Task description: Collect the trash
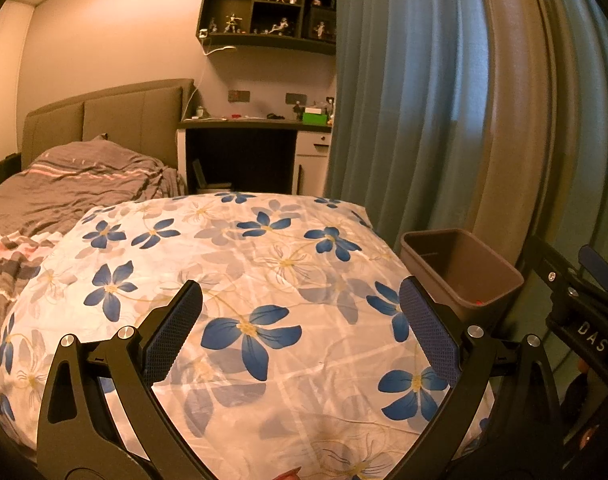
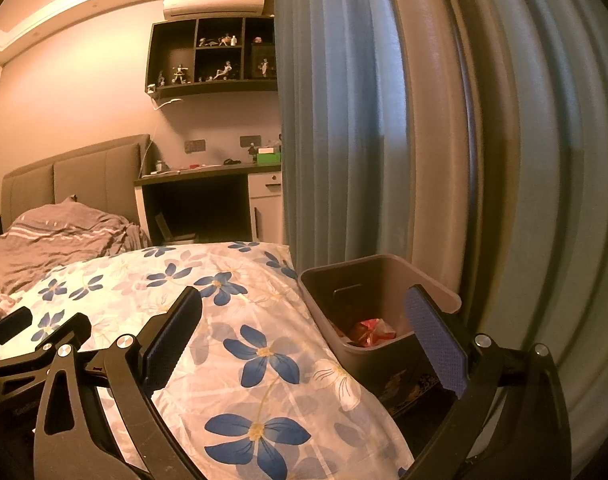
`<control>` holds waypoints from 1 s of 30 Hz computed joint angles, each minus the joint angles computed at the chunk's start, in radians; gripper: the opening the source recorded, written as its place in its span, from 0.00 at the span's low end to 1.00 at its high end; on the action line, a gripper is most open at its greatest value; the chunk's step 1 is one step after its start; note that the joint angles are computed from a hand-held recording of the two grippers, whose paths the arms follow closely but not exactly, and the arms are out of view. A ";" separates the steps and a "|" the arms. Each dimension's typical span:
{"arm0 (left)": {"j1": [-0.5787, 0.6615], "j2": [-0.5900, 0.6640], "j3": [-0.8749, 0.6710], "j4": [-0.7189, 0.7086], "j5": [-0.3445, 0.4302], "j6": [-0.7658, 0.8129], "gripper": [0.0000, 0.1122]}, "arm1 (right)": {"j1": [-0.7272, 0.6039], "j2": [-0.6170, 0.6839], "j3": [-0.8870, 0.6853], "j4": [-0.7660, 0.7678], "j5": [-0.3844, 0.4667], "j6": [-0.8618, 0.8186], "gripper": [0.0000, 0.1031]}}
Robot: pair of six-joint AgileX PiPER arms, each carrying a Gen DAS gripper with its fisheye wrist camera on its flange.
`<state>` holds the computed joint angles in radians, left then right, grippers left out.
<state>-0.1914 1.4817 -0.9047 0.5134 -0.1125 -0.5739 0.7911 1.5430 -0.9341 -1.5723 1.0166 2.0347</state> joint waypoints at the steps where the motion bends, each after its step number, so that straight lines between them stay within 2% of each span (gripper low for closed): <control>1: -0.004 -0.005 0.005 -0.015 0.002 0.014 0.87 | 0.002 0.001 0.000 0.001 0.003 0.001 0.94; 9: -0.006 -0.006 0.003 -0.043 0.006 0.039 0.87 | 0.003 0.002 0.003 -0.004 0.004 0.010 0.94; 14: 0.001 -0.003 -0.002 0.019 0.004 -0.021 0.87 | -0.002 -0.001 0.005 -0.005 -0.001 0.010 0.94; 19: -0.012 -0.006 0.007 -0.098 0.004 0.091 0.87 | -0.003 -0.003 0.005 -0.005 -0.001 0.009 0.94; 24: -0.002 -0.002 0.000 0.000 0.004 -0.003 0.87 | -0.004 0.000 0.005 -0.006 0.002 0.013 0.94; 30: -0.007 -0.006 0.004 -0.023 0.006 0.016 0.87 | -0.006 -0.003 0.006 -0.008 -0.001 0.013 0.94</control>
